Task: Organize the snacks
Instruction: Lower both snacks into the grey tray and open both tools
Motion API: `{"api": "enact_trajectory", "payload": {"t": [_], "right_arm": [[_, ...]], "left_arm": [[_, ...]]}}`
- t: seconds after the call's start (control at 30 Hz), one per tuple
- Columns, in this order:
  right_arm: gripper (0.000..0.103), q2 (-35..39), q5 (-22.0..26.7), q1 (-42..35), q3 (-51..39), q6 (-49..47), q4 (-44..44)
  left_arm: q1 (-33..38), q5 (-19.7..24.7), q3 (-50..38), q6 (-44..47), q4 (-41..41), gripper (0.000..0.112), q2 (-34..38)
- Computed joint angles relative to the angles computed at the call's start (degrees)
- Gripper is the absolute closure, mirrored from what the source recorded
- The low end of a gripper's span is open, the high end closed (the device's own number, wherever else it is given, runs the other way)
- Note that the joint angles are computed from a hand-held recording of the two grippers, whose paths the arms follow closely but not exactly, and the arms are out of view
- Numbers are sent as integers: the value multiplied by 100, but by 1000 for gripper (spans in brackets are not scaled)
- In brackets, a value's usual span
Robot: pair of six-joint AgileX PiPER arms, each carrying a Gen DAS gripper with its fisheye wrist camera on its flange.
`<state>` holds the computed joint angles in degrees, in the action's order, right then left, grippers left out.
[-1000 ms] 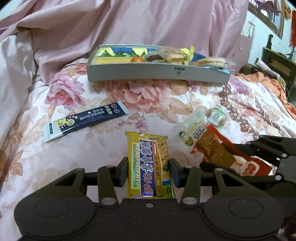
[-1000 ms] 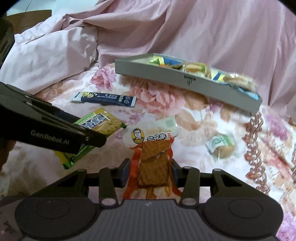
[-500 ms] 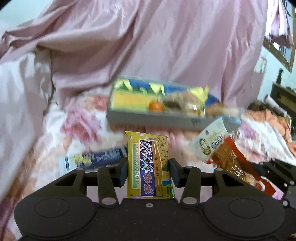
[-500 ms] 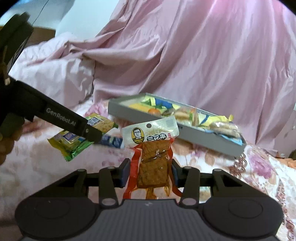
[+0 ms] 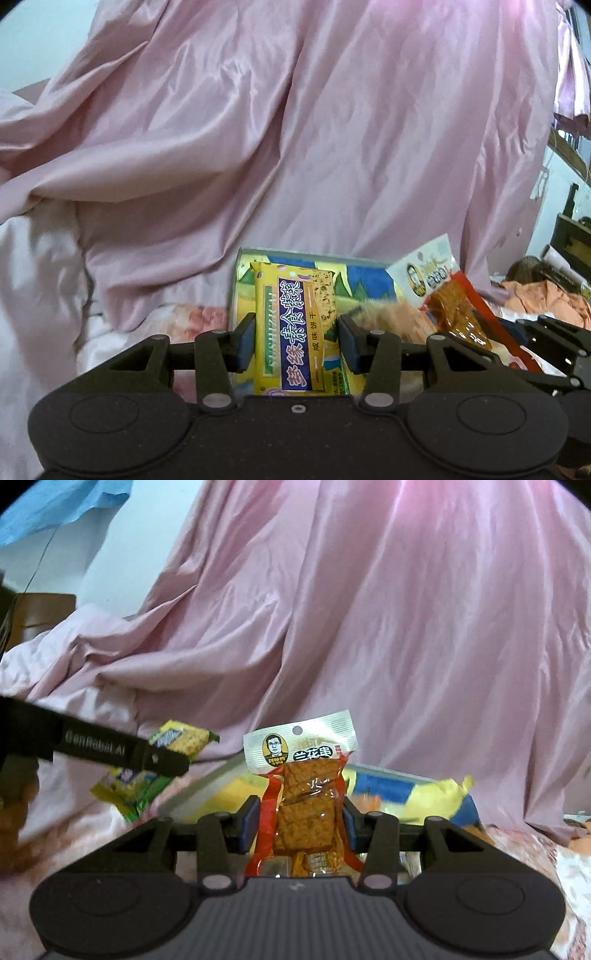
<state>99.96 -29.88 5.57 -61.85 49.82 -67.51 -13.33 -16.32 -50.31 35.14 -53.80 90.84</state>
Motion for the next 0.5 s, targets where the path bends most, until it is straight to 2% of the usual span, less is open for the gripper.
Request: {"api": "enact_trajectory", "payload": {"t": [0.1, 0.23, 0.37, 0.5], "right_arm": [[54, 423, 360, 219, -766, 532, -446], [54, 974, 779, 417, -1622, 1161, -1171], [54, 1381, 1011, 517, -2086, 1598, -1703], [54, 1606, 1069, 537, -2195, 1589, -1653]], "left_arm": [[259, 300, -475, -357, 357, 64, 372], [494, 538, -928, -1247, 1346, 64, 829], [594, 628, -1201, -1960, 2045, 64, 1198], [599, 618, -1333, -2236, 2285, 64, 1476]]}}
